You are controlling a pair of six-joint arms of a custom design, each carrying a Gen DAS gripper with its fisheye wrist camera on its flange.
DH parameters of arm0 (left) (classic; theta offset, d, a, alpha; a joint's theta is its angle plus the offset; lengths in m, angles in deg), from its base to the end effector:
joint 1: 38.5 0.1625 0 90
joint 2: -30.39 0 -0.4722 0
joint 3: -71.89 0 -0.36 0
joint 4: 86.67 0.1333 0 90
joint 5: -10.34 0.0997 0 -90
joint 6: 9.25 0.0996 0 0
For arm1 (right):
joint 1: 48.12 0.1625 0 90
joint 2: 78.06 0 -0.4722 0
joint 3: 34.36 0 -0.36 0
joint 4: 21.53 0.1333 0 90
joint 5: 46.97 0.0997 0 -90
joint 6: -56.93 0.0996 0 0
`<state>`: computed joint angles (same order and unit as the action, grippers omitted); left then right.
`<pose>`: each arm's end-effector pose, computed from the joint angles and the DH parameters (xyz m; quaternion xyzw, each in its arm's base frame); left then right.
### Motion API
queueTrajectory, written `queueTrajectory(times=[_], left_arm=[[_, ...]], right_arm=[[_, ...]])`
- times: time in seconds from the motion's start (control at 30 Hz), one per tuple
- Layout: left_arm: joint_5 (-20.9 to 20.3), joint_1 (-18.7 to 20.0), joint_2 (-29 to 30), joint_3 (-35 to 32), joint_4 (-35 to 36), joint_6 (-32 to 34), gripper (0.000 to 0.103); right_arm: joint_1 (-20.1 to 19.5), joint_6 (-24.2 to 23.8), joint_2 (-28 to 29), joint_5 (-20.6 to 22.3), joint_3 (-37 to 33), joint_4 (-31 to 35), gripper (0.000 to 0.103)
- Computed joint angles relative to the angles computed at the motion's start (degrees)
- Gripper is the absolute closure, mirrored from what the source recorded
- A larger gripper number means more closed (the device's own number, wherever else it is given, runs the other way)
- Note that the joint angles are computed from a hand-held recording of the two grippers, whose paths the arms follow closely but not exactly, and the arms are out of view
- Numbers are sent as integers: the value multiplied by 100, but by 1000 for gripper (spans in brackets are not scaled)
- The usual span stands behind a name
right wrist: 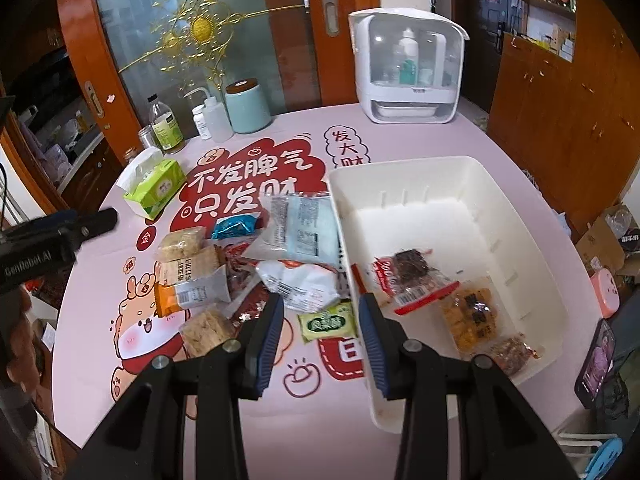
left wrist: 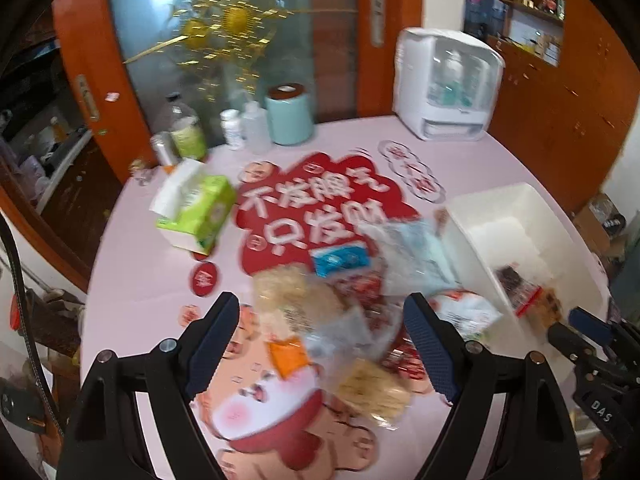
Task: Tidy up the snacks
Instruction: 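Grasp the rice-cracker bag with the left tool while the right tool grasps the clear printed bag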
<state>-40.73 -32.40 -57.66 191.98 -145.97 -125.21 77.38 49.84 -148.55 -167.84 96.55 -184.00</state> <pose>-0.2755 -0.2264 0.3193 -0.0556 0.8216 -0.3649 0.4344 0.3287 -0.3192 0.2317 0.3221 -0.9033 0.1630 0.2318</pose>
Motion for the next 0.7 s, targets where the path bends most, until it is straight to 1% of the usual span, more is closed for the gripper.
queueTrajectory(times=[0.1, 0.2, 0.3, 0.4, 0.5, 0.53, 0.57, 0.6, 0.7], left_arm=[[-65, -89, -265, -48, 695, -290, 20], [-131, -136, -655, -82, 1366, -543, 20], [-190, -128, -1022, -65, 1787, -641, 20], [-193, -54, -1355, 17, 1880, -429, 20], [-77, 123, -1617, 240, 1617, 257, 20], [-14, 246, -1680, 342, 1409, 623, 20], [36, 364, -1713, 445, 1158, 978, 20], [127, 548, -1792, 574, 804, 1493, 20], [301, 1066, -1816, 827, -91, 2620, 20]], right_arm=[[163, 99, 214, -76, -134, 55, 63], [308, 146, 435, -167, -284, 81, 63], [391, 200, 669, -164, -515, 232, 63], [431, 272, 910, -87, -772, 419, 63], [370, 344, 1149, 144, -1043, 691, 63], [343, 387, 1223, 197, -1133, 807, 63], [315, 417, 1316, 258, -1231, 907, 63], [286, 422, 1422, 313, -1337, 1010, 63], [212, 426, 1746, 389, -1667, 1328, 63]])
